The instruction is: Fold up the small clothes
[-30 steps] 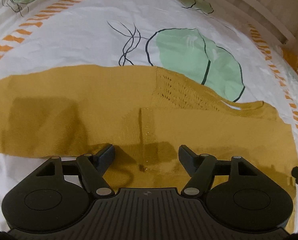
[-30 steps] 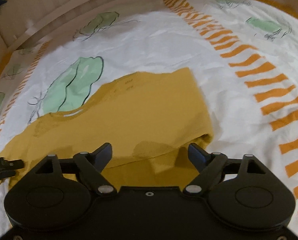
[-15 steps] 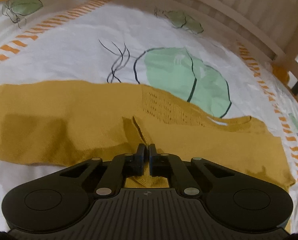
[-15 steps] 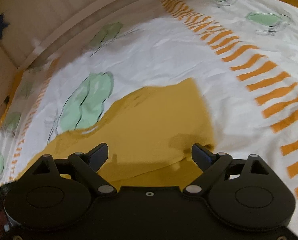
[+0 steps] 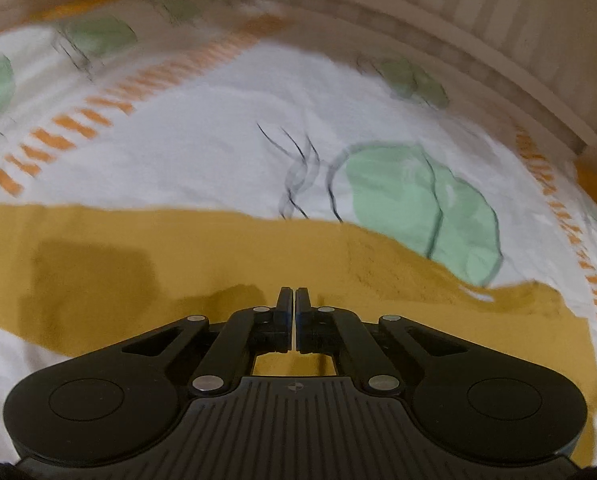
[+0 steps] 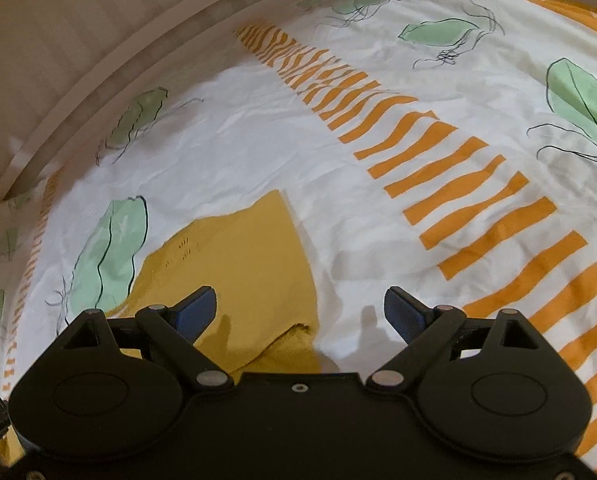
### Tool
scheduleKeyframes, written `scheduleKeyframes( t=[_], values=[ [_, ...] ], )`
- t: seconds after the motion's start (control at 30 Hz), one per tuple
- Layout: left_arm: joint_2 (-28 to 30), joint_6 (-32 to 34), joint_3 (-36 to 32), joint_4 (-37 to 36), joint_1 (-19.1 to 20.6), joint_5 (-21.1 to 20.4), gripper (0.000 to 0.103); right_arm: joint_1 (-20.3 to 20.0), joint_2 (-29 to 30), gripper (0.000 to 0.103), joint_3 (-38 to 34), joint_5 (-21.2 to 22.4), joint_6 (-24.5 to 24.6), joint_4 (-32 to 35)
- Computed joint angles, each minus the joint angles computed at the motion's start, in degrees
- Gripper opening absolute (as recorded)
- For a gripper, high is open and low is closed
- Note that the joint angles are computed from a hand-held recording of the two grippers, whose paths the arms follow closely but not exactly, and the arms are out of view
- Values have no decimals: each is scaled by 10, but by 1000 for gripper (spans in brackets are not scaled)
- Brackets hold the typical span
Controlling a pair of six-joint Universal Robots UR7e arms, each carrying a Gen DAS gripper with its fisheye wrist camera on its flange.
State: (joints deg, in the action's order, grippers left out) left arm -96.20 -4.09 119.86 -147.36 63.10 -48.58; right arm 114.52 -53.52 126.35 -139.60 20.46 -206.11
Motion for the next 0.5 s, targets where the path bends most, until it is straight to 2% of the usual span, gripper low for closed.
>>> scheduleKeyframes(
  t=[0.2, 0.27, 0.37, 0.43, 0.5],
  values=[
    [7, -35, -25, 58, 49, -147, 9, 1, 5, 93, -1, 15, -4, -3],
    [12, -44, -27, 75, 51, -150, 37, 1, 8, 93, -3, 24, -12, -4],
    [11, -27, -14, 66, 43, -130, 41, 0, 8, 93, -5, 36, -16, 11],
    [12, -23, -11, 65, 36, -114, 47, 0, 8, 93, -7, 40, -17, 18],
    [13, -27, -12, 67, 39, -114, 47, 0, 9, 93, -7, 44, -19, 18]
  ],
)
